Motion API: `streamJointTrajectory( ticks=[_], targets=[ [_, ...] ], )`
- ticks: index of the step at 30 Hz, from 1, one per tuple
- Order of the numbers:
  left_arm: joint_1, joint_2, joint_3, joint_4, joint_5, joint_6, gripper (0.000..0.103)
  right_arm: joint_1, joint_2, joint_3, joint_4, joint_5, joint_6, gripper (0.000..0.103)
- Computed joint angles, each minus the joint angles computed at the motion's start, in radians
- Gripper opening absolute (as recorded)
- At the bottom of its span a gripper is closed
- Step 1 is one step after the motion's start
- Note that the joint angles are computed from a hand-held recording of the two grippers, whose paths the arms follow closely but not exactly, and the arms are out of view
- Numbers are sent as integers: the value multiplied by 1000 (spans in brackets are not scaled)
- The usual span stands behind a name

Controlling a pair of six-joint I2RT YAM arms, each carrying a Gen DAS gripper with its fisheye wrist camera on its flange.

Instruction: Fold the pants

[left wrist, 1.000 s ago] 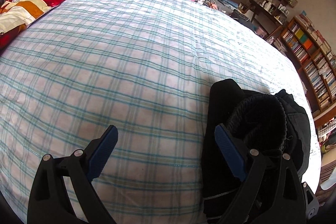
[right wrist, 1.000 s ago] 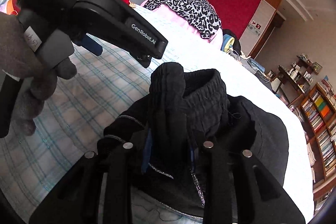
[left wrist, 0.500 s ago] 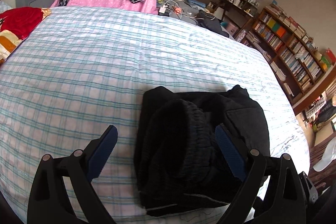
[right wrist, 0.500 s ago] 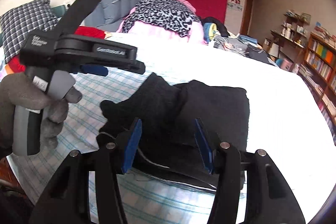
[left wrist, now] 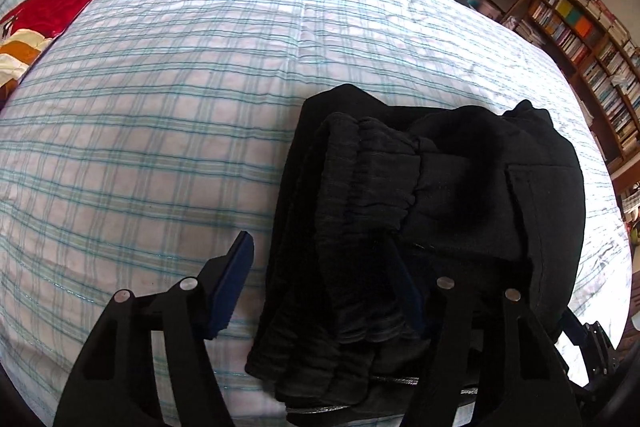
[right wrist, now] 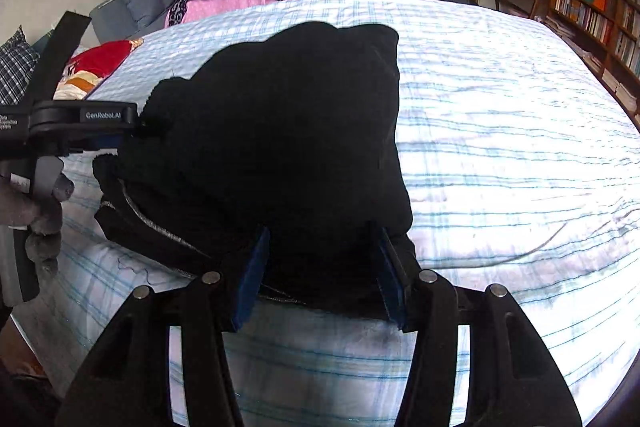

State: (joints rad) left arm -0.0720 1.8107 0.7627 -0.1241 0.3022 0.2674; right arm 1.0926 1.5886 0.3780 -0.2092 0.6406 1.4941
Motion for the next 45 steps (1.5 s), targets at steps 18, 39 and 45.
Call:
streamJointTrajectory(
  ticks=[18, 39, 45],
  targets=[
    [8, -228, -52, -88, 118, 21, 74, -255, -535, -27, -196, 32, -282, 52],
    [-42, 160, 155, 48, 93, -80, 62, -1011, 131, 60, 426, -426, -751, 54],
    [-37, 160, 179, 4, 88, -88, 73, -1037, 34, 17, 417, -468, -771, 54]
  ],
)
